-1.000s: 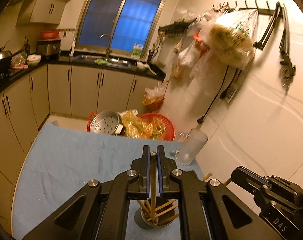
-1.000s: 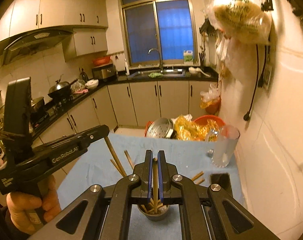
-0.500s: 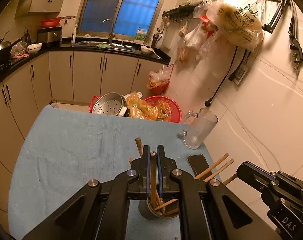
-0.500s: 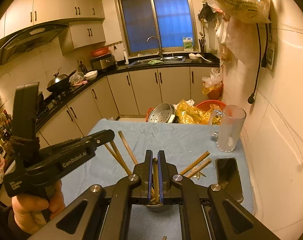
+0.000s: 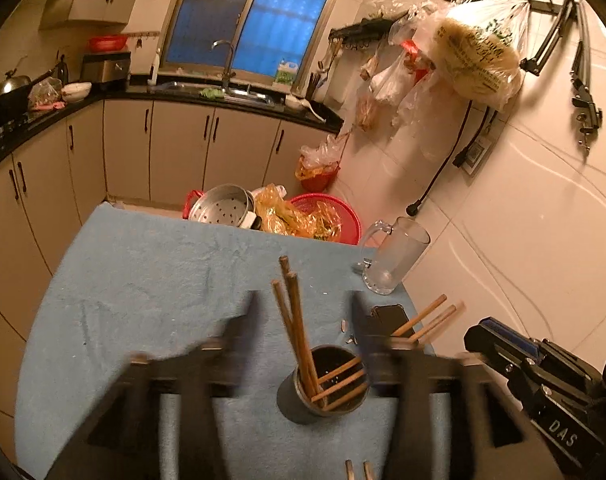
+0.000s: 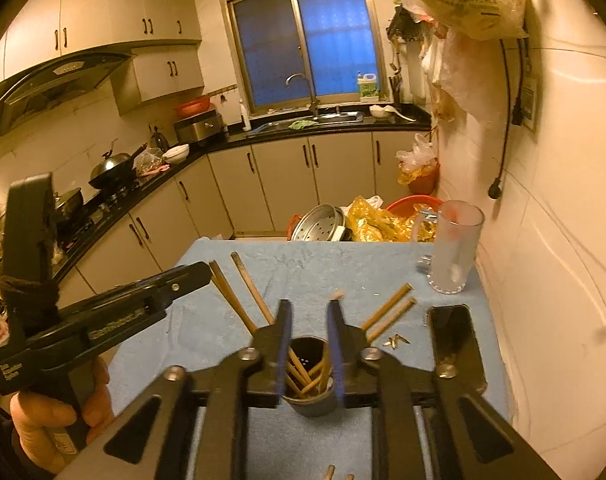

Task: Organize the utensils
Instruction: 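Open both tools to release the chopsticks into the holder, then move both open tools down to the remaining chopsticks on the towel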

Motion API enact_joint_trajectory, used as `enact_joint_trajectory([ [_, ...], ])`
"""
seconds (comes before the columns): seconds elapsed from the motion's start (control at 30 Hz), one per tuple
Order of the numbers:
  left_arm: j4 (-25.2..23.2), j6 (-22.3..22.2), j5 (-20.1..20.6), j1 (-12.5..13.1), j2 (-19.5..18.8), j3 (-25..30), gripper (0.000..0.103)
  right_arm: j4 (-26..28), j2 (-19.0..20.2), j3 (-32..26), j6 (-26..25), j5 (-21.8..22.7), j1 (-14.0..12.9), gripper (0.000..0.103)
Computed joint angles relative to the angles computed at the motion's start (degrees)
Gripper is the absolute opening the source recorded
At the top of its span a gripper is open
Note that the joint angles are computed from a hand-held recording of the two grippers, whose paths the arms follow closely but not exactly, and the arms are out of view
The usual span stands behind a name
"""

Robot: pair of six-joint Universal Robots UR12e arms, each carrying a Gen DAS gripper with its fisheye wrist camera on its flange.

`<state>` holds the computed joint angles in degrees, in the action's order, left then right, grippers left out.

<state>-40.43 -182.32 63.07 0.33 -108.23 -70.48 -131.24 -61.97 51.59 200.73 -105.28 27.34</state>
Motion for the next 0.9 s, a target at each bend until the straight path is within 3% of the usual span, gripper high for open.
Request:
enact_joint_trajectory([
  [0.03, 2.2, -0.2, 0.4, 0.2, 1.0, -1.8, 0.07, -0.3, -0.4, 0.7, 0.1, -0.7, 0.2, 0.03],
  [0.13, 4.0, 1.7, 2.4, 0.7, 3.3, -5.6, 0.074, -0.2, -2.1, 3.8, 0.3, -2.5, 0.8, 0.036],
  [0.27, 0.1, 6.3, 3.3, 2.3, 6.5, -10.4, 0.075, -1.9, -4.9, 9.8, 2.3, -1.3, 1.0, 0.044],
  [0.53, -4.2, 6.6, 5.4, 6.4, 11.6, -18.5, 0.075, -6.7, -10.2, 21.4, 8.9, 4.3, 0.8, 0.048],
  [0.9, -7.1, 7.7, 10.3, 8.9, 14.3, -23.6, 0.075, -4.5, -11.2, 25.5, 11.6, 7.6, 1.0, 0.049],
])
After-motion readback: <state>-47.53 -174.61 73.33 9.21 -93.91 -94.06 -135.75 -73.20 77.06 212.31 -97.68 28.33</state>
